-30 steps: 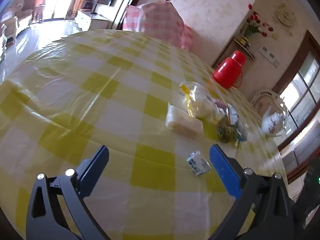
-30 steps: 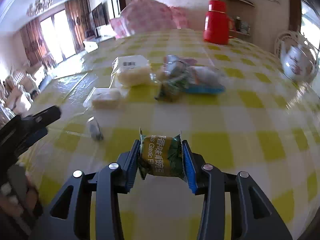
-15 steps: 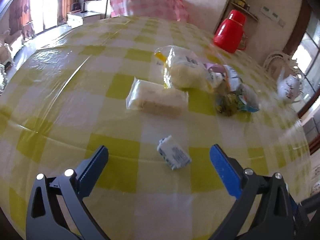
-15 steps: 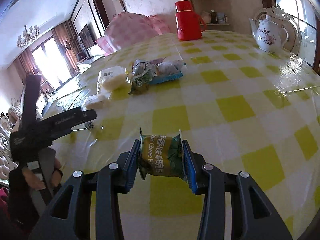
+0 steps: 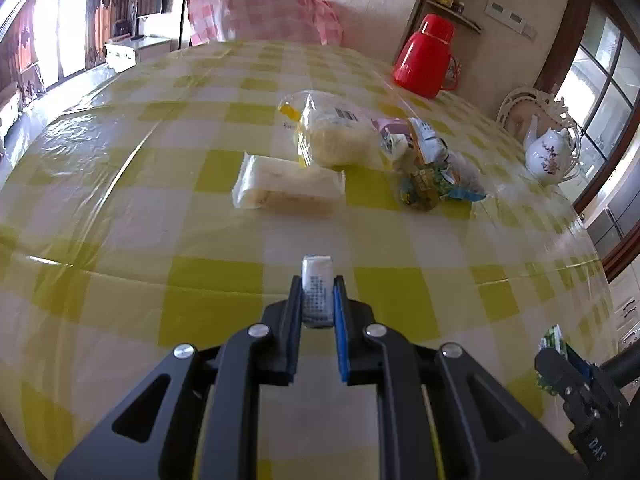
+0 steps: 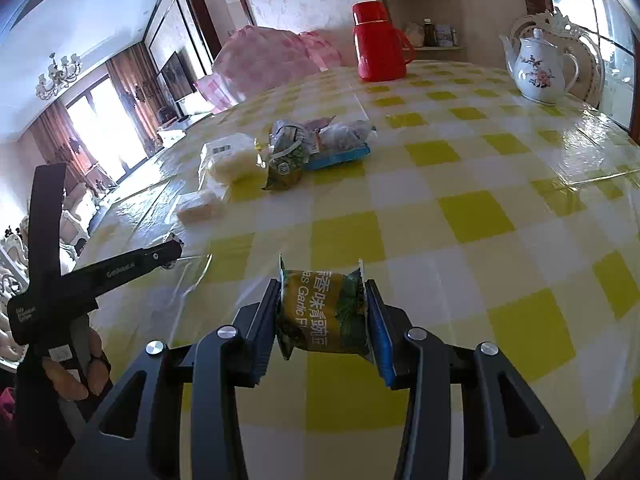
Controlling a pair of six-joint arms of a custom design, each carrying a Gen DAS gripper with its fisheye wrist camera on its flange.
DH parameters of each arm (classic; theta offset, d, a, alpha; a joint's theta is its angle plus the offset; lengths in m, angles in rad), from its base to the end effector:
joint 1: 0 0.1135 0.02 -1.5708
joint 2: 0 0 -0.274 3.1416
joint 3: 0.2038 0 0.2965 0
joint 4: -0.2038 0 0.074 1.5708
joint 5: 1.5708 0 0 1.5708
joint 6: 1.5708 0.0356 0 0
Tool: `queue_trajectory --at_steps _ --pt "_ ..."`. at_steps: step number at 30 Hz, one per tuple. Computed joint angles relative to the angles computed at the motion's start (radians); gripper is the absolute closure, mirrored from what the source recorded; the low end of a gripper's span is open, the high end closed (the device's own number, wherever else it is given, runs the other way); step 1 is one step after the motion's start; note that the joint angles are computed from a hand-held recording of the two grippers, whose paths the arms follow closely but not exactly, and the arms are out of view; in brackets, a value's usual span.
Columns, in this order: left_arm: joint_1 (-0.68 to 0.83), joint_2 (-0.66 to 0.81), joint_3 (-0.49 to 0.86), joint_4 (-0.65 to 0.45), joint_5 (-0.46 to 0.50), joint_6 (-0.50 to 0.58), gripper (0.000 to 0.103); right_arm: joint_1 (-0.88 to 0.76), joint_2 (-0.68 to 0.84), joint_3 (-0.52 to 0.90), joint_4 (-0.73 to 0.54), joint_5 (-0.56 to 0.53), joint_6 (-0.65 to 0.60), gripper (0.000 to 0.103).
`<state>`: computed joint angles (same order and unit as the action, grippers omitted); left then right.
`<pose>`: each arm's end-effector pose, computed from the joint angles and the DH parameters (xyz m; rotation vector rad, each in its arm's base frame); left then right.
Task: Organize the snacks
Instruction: 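Carry the white packet and green pea bag toward the box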
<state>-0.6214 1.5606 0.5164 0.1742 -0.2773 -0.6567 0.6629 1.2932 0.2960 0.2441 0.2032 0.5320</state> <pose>0.2372 -0.1579 0.0839 -0.1654 2.4066 -0.2553 0.1875 0.1373 0.0912 -0.0497 2.3335 0.3718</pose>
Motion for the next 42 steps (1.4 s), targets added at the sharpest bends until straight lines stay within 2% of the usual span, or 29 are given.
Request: queue_trajectory --at_steps 4,12,22,30,34,42 --pt "-0.013 -0.017 -0.015 0.008 -0.008 0.005 0.088 -0.016 0.003 -0.004 0.011 -0.031 0.007 0.061" --pt "-0.103 -0.079 -0.042 -0.030 -0.104 0.017 0.088 -0.020 0.020 -0.006 0.026 -0.066 0.027 0.061" --pt "-0.178 -0.191 -0.107 -0.101 -0.168 0.035 0.088 0.011 -0.061 -0.066 0.033 -0.062 0.083 0.061" --pt "-0.283 -0.381 -0.199 -0.244 -0.208 0.033 0.088 0.099 -0.081 -0.100 0.077 -0.105 0.159 0.061" --pt "-0.346 -0.467 -0.235 -0.334 -0.237 0.012 0.088 0.168 -0.070 -0.100 0.101 -0.084 0.198 0.061" --pt "-0.430 -0.647 -0.313 -0.522 -0.273 -0.039 0.088 0.354 -0.008 -0.042 0.068 0.039 0.260 0.061"
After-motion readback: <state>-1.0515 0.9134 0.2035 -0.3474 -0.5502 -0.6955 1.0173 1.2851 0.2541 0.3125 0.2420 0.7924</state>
